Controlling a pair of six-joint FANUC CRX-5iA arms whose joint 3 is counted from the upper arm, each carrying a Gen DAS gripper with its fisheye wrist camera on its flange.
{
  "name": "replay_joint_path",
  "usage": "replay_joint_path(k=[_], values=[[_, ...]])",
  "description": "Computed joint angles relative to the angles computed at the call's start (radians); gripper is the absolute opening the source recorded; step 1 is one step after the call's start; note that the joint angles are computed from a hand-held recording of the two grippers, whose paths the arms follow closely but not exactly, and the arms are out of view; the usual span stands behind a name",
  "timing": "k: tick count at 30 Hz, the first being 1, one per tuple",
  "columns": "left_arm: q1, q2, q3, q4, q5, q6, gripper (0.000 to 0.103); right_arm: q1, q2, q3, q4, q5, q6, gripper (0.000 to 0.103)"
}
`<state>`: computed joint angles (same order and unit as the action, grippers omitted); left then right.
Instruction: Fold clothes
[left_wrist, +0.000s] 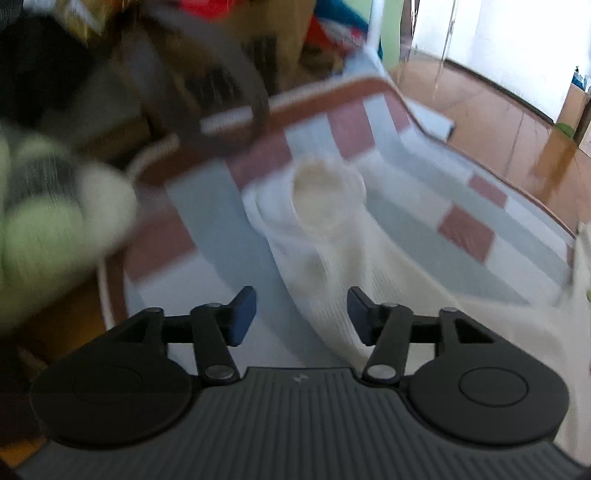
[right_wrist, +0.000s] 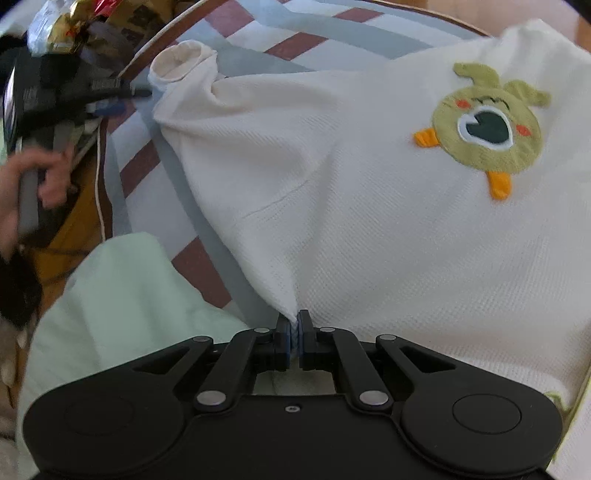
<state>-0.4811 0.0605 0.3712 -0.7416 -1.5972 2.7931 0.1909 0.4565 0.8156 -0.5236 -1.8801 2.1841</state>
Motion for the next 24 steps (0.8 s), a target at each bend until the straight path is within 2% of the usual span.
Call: replay_joint_path(k=[1, 4, 7, 10, 12, 13, 14, 15, 16, 19, 21, 22, 23, 24], values=[[0.011, -0.003, 0.003, -0.019, 0.011, -0.024, 0.068, 0.001, -0.002, -0.001, 0.003, 0.003, 0.004, 0.006], [0.045, 0.001, 0.024, -0.063, 0.044, -0.161, 0.078, -0.005, 0.007, 0.014, -0.002, -0.005, -0.005, 0.006], [0.141, 0.027, 0.062, 0.056, 0.068, -0.351, 0.078, -0.02, 0.026, 0.038, -0.019, -0.019, -0.019, 0.006], [0.177, 0.038, 0.058, 0.104, 0.144, -0.459, 0.078, -0.02, 0.031, 0.045, -0.022, -0.021, -0.025, 0.006], [0.226, 0.073, 0.075, 0.173, 0.151, -0.526, 0.078, -0.018, 0.035, 0.052, -0.02, -0.023, -0.021, 0.006], [0.251, 0.11, 0.105, 0.205, 0.104, -0.549, 0.071, -0.017, 0.036, 0.054, -0.019, -0.023, -0.019, 0.006], [0.268, 0.132, 0.12, 0.221, 0.069, -0.529, 0.059, -0.017, 0.039, 0.057, -0.019, -0.024, -0.016, 0.006], [0.287, 0.147, 0.124, 0.24, 0.047, -0.506, 0.041, -0.019, 0.04, 0.059, -0.02, -0.026, -0.015, 0.006], [0.297, 0.129, 0.103, 0.246, 0.077, -0.463, 0.002, -0.02, 0.042, 0.061, -0.022, -0.026, -0.018, 0.006], [0.232, 0.12, 0.153, 0.095, 0.001, -0.417, 0.004, -0.019, 0.038, 0.053, -0.022, -0.02, -0.019, 0.006], [0.132, 0.098, 0.187, -0.099, -0.074, -0.416, 0.004, -0.019, 0.042, 0.058, -0.022, -0.021, -0.033, 0.006], [0.1, 0.075, 0.18, -0.159, -0.09, -0.408, 0.004, -0.021, 0.045, 0.064, -0.027, -0.026, -0.039, 0.006], [0.074, 0.049, 0.172, -0.209, -0.103, -0.402, 0.004, -0.024, 0.048, 0.067, -0.036, -0.03, -0.043, 0.006], [0.079, 0.031, 0.162, -0.206, -0.115, -0.392, 0.004, -0.027, 0.05, 0.069, -0.044, -0.033, -0.046, 0.006]])
